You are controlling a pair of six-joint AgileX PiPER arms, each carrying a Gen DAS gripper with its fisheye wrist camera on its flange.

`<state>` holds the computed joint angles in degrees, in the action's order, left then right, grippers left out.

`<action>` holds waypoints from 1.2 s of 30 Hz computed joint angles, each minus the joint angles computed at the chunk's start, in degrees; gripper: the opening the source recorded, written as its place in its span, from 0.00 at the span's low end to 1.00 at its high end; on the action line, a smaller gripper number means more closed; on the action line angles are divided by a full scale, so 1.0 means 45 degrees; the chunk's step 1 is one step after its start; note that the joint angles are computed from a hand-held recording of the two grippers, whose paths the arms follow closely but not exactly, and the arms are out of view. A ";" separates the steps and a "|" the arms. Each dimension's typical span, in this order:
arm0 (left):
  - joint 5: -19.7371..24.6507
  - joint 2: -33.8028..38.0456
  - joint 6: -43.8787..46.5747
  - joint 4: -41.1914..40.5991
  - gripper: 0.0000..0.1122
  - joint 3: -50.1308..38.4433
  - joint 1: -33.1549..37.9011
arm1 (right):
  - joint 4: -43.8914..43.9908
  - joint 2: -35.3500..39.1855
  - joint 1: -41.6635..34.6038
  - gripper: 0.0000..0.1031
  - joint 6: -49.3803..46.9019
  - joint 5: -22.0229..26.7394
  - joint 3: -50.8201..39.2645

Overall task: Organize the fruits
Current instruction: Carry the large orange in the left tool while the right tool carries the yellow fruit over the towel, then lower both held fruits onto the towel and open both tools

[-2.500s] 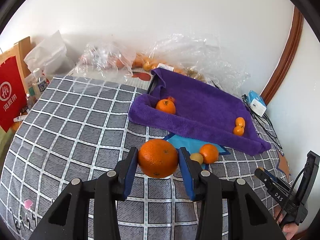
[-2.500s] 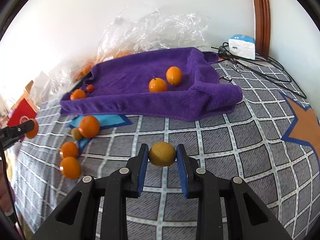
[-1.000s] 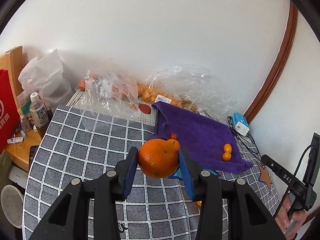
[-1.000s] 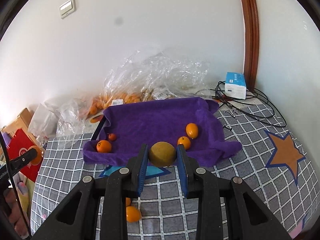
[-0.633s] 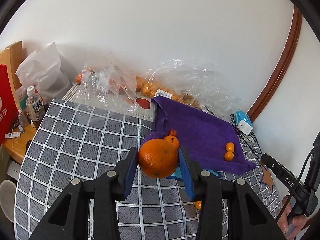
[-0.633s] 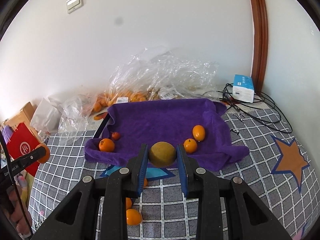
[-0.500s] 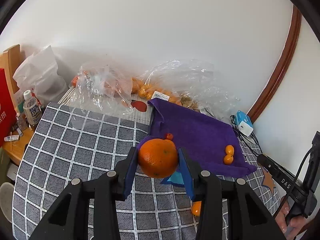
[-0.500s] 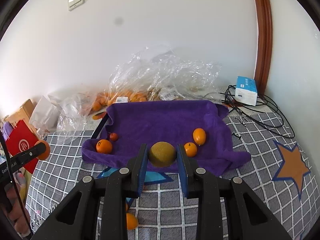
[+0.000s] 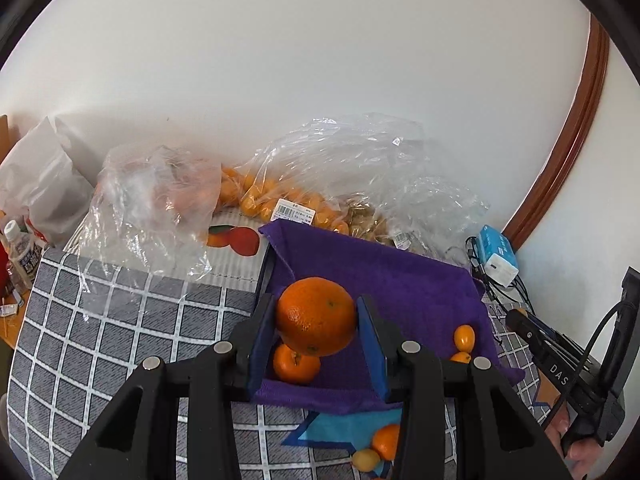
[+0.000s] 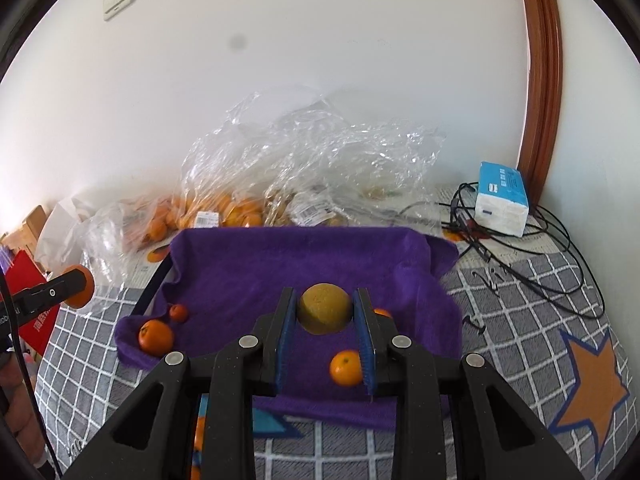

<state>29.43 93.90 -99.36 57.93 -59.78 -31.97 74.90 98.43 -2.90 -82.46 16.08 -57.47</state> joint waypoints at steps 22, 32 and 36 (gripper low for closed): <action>-0.1030 0.4506 0.3040 -0.2789 0.35 -0.3131 0.1460 | -0.2294 0.4131 0.0972 0.28 0.0412 -0.0485 -0.2681; -0.1356 0.4642 0.3021 -0.2575 0.35 -0.3119 0.1326 | -0.3975 0.4449 0.1104 0.28 0.2509 -0.1062 -0.2899; -0.1457 0.4733 0.2999 -0.2586 0.35 -0.3180 0.1302 | -0.4382 0.4463 0.1153 0.30 0.2996 -0.1449 -0.2760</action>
<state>22.87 115.20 -85.86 46.29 -74.09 -26.11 55.18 118.51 2.28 -68.97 9.56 -69.89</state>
